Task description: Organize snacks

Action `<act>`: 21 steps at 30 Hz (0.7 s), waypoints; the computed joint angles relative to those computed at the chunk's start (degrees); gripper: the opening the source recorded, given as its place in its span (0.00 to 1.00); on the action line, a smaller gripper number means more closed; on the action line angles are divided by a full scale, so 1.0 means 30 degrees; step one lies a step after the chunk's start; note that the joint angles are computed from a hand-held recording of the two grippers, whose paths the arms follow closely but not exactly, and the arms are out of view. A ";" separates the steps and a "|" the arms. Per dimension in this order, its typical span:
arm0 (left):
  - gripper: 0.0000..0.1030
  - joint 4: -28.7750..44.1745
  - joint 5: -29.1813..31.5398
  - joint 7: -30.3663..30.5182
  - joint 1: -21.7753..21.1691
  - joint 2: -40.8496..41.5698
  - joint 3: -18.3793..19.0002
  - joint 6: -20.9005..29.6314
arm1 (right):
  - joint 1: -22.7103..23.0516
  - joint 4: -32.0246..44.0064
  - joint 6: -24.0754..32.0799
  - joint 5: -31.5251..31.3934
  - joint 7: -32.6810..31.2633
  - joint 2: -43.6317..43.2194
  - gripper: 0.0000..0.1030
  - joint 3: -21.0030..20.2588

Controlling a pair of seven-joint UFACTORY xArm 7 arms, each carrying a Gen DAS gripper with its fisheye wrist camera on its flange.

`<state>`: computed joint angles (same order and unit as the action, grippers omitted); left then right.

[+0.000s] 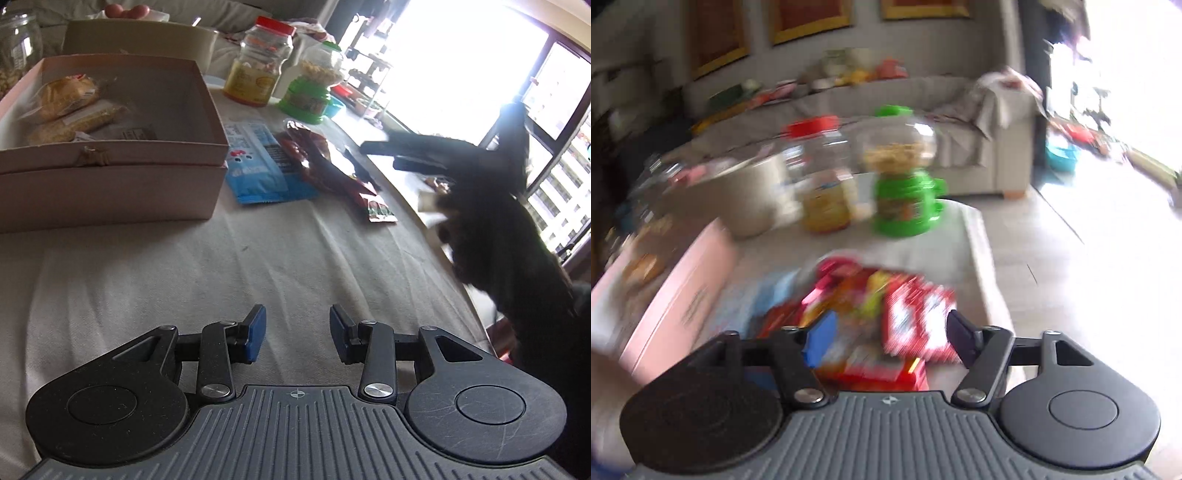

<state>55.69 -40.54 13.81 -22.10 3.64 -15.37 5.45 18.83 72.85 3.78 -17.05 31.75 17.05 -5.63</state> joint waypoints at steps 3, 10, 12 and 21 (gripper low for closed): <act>0.41 0.0424 0.0163 0.0194 0.0024 0.0273 -0.0067 -0.0198 | -0.5158 0.3248 0.1795 0.5676 -0.3981 0.2681 0.66 0.5468; 0.41 0.2068 -0.0409 0.1078 0.0972 0.1671 -0.0867 -0.0503 | -0.6861 0.4285 0.2235 0.8794 -0.8656 0.3938 0.64 0.7917; 0.41 0.2863 -0.1804 0.2394 0.1868 0.2317 -0.1902 -0.0649 | -0.7538 0.3186 0.2150 0.9467 -1.0729 0.3183 0.55 0.9064; 0.41 0.5440 -0.3106 0.4875 0.2571 0.4520 -0.3201 -0.1249 | -1.1747 -0.2438 0.2895 1.8374 -1.8846 -0.1574 0.31 1.4365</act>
